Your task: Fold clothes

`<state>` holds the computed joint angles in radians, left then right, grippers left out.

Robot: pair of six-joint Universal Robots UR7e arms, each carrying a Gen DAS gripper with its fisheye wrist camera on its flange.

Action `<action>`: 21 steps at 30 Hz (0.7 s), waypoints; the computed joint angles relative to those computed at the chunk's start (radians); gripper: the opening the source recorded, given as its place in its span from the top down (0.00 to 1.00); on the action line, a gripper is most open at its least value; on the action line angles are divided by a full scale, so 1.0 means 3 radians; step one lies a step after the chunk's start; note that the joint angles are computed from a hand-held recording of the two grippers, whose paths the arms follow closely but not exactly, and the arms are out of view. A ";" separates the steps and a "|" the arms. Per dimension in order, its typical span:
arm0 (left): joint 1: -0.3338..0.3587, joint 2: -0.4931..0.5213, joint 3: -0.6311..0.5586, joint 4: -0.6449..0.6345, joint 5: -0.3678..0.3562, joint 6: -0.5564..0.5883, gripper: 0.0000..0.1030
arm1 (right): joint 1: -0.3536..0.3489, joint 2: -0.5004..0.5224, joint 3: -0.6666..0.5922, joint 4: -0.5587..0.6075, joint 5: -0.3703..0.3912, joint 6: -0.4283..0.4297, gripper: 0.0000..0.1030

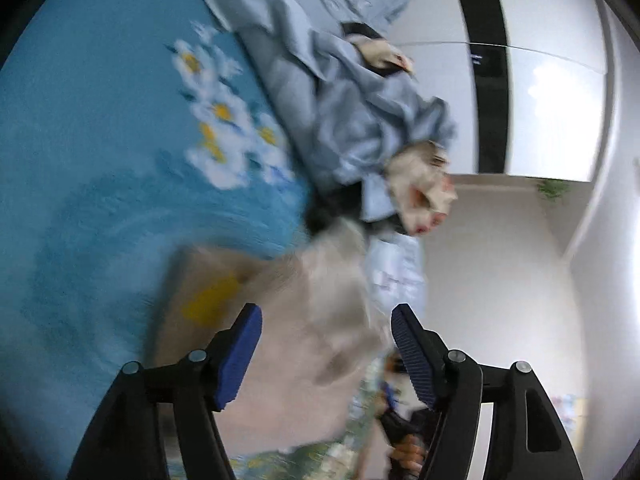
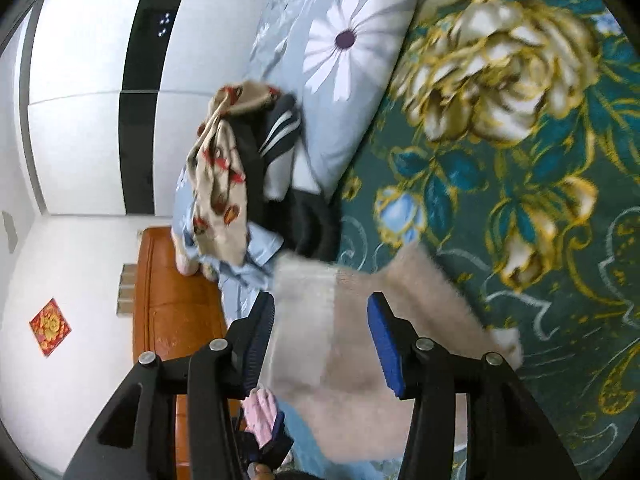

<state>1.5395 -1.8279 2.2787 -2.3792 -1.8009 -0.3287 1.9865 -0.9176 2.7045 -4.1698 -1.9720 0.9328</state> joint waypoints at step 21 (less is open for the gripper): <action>-0.0751 -0.0164 0.0121 0.0737 0.1233 0.0515 0.88 | 0.0500 -0.0248 -0.0562 0.2275 -0.0706 -0.0364 0.90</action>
<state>1.3143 -1.8771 2.3151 -2.1581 -1.4311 -0.1742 2.1364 -0.9919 2.5358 -3.4874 -2.1836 0.8235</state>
